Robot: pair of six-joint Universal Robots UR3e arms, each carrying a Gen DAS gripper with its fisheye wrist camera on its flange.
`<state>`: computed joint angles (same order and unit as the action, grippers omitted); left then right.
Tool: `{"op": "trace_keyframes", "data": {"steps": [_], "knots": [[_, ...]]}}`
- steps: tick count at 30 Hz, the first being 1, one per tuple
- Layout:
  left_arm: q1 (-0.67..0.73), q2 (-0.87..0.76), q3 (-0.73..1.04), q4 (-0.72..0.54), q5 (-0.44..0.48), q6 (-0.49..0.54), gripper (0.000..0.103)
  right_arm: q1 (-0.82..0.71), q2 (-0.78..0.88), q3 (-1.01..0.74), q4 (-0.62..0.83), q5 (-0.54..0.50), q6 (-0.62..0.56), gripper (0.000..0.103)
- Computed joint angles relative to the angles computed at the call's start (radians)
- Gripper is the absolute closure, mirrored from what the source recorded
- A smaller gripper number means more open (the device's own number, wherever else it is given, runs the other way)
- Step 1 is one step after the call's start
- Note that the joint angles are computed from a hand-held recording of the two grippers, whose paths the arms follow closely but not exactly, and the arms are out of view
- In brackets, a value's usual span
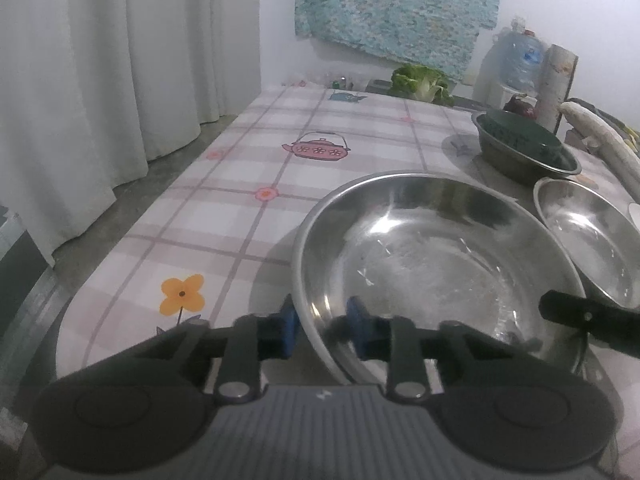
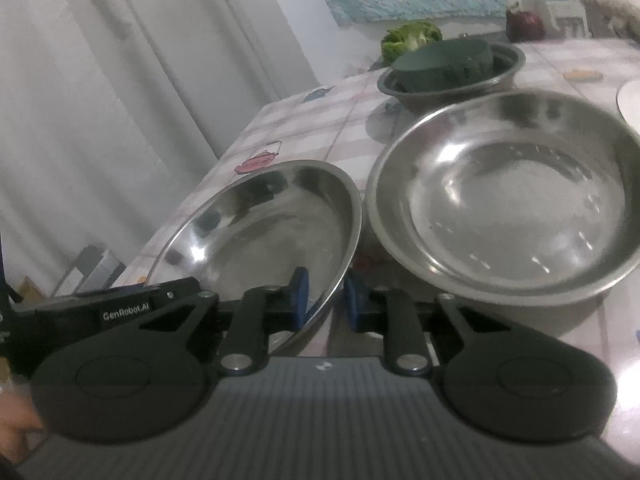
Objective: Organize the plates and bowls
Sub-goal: 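Lift the large steel basin off the tablecloth with both grippers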
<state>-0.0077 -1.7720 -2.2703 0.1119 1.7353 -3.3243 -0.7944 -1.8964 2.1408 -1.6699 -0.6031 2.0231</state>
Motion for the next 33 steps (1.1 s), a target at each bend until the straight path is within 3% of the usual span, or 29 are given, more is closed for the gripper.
{"op": "trace_keyframes", "data": {"steps": [11, 17, 29, 33], "knots": [[0.028, 0.115, -0.076, -0.054, -0.043, -0.031, 0.085, -0.028, -0.018, -0.042, 0.131, -0.025, -0.093, 0.085], [0.005, 0.233, -0.156, -0.107, -0.044, -0.041, 0.086, -0.115, -0.078, -0.067, 0.342, -0.061, -0.264, 0.085], [-0.046, 0.543, -0.295, -0.333, -0.105, -0.082, 0.084, -0.377, -0.156, -0.177, 0.791, -0.228, -0.688, 0.084], [-0.048, 0.547, -0.297, -0.328, -0.111, -0.060, 0.074, -0.427, -0.172, -0.184, 0.835, -0.247, -0.744, 0.083]]}}
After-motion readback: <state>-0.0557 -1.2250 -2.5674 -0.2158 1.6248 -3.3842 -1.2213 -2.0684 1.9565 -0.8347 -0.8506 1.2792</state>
